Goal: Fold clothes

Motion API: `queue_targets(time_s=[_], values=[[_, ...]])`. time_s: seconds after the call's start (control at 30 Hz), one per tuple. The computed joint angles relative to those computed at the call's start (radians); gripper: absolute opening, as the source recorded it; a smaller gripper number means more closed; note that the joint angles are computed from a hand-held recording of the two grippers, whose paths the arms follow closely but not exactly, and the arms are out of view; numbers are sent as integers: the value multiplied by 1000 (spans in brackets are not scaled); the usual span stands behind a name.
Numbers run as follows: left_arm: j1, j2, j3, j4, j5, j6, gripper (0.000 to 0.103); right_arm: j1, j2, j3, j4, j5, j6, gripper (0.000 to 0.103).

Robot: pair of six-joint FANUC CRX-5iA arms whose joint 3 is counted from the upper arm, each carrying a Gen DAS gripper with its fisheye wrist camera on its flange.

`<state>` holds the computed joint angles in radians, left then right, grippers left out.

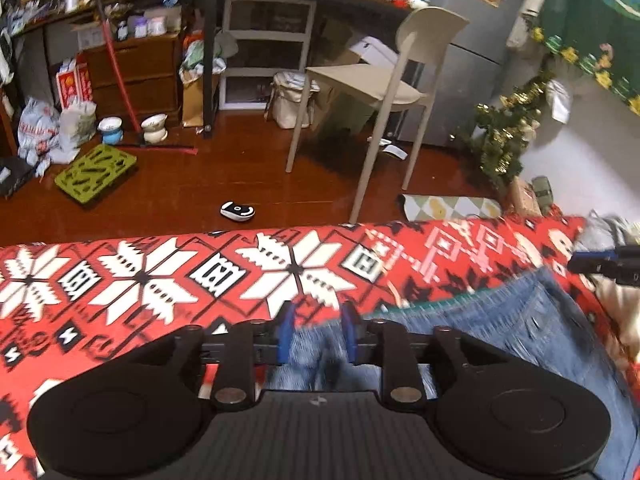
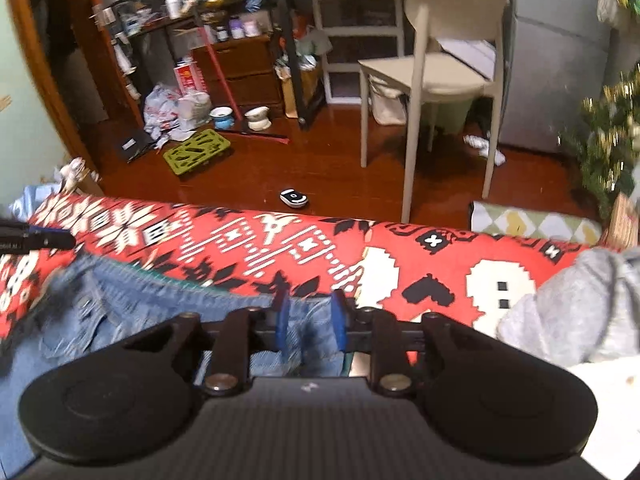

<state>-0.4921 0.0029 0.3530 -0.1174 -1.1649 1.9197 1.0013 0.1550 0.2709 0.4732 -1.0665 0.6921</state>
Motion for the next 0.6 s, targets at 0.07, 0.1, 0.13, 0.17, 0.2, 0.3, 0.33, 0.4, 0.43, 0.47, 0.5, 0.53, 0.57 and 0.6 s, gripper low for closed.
queue_targets(time_s=[0.07, 0.1, 0.13, 0.17, 0.2, 0.3, 0.33, 0.4, 0.43, 0.47, 0.5, 0.53, 0.57, 0.6], values=[[-38, -29, 0, -38, -24, 7, 32, 39, -31, -23, 25, -21, -2, 30], [-55, -46, -6, -50, -30, 16, 36, 61, -48, -36, 36, -31, -8, 33], [-73, -66, -16, -61, -35, 31, 39, 86, -68, -51, 49, -41, -22, 36], [-93, -87, -24, -72, -40, 49, 44, 113, -86, -66, 64, -53, -37, 39], [-115, -105, -31, -85, -46, 67, 47, 143, -105, -80, 82, -70, -58, 44], [-207, -150, -34, -157, -87, 140, 56, 239, -155, -110, 126, -137, -137, 57], [-246, -161, -29, -194, -105, 175, 58, 276, -171, -120, 142, -165, -168, 63], [-336, -184, -27, -272, -134, 256, 66, 357, -202, -144, 173, -219, -229, 75], [-379, -190, -23, -304, -151, 287, 68, 398, -216, -157, 188, -244, -259, 81], [-420, -194, -22, -328, -168, 310, 70, 438, -230, -172, 202, -267, -286, 83], [-461, -197, -22, -351, -184, 333, 73, 478, -241, -185, 218, -289, -315, 83], [-498, -195, -18, -373, -203, 354, 74, 519, -249, -203, 236, -309, -354, 86], [-542, -189, -15, -402, -227, 383, 76, 558, -255, -218, 252, -329, -392, 87], [-577, -185, -17, -422, -240, 404, 76, 591, -259, -234, 262, -344, -432, 91]])
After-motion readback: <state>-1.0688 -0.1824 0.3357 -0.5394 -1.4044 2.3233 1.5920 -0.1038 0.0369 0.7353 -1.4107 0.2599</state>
